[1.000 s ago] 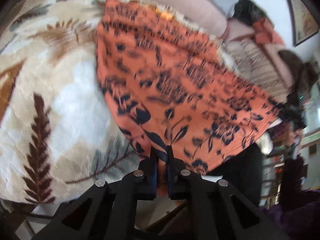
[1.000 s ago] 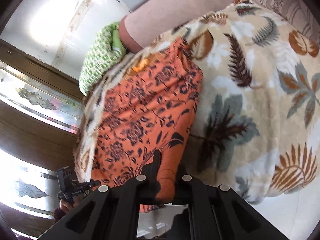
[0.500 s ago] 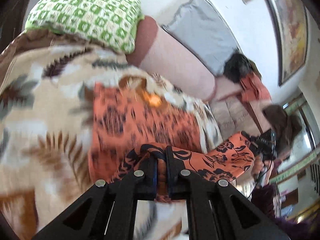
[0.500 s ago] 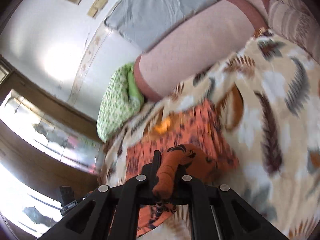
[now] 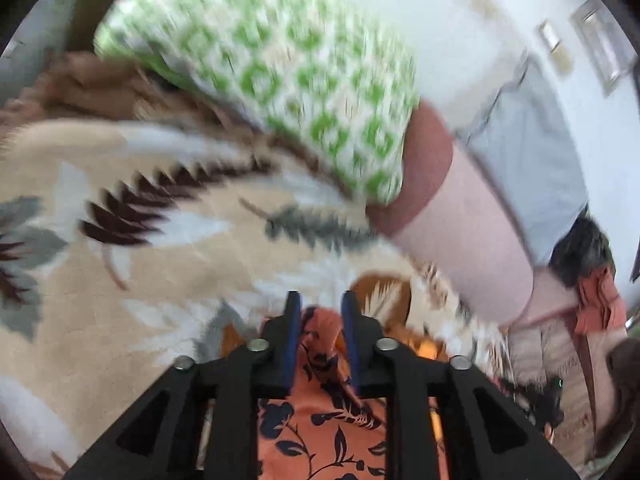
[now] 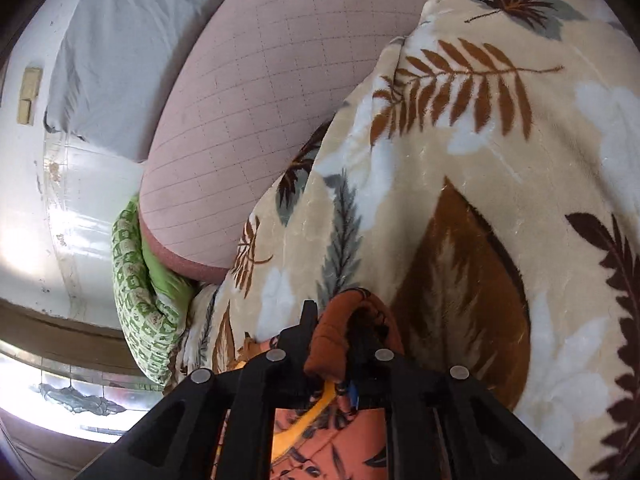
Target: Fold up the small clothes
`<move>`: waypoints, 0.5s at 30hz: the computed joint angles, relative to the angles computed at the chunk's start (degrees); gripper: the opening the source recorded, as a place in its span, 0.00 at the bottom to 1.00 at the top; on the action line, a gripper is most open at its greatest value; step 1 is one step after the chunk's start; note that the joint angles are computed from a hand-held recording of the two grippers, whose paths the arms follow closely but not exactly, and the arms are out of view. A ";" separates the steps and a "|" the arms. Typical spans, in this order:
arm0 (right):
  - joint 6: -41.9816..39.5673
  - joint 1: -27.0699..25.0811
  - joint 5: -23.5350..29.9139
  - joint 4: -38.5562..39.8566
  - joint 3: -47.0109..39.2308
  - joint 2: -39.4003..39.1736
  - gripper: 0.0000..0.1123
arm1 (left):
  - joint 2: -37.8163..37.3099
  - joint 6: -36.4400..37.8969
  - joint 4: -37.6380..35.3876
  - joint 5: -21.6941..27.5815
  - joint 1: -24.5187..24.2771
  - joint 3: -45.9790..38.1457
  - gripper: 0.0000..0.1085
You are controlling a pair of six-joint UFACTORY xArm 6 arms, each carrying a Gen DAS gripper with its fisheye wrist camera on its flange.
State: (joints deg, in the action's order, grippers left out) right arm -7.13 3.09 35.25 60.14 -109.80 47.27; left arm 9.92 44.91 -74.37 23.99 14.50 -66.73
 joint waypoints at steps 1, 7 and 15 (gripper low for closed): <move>-3.51 -0.07 -1.22 2.57 1.89 -1.01 0.13 | -2.46 2.47 -2.85 -3.71 -1.01 2.73 0.39; -23.40 1.57 -13.36 18.37 16.49 -13.62 0.63 | -18.55 9.15 -8.65 -20.88 -10.12 18.86 0.62; -13.07 9.96 -8.77 -13.91 26.47 -22.47 0.47 | -18.25 -20.63 22.85 -17.99 -13.14 27.16 0.66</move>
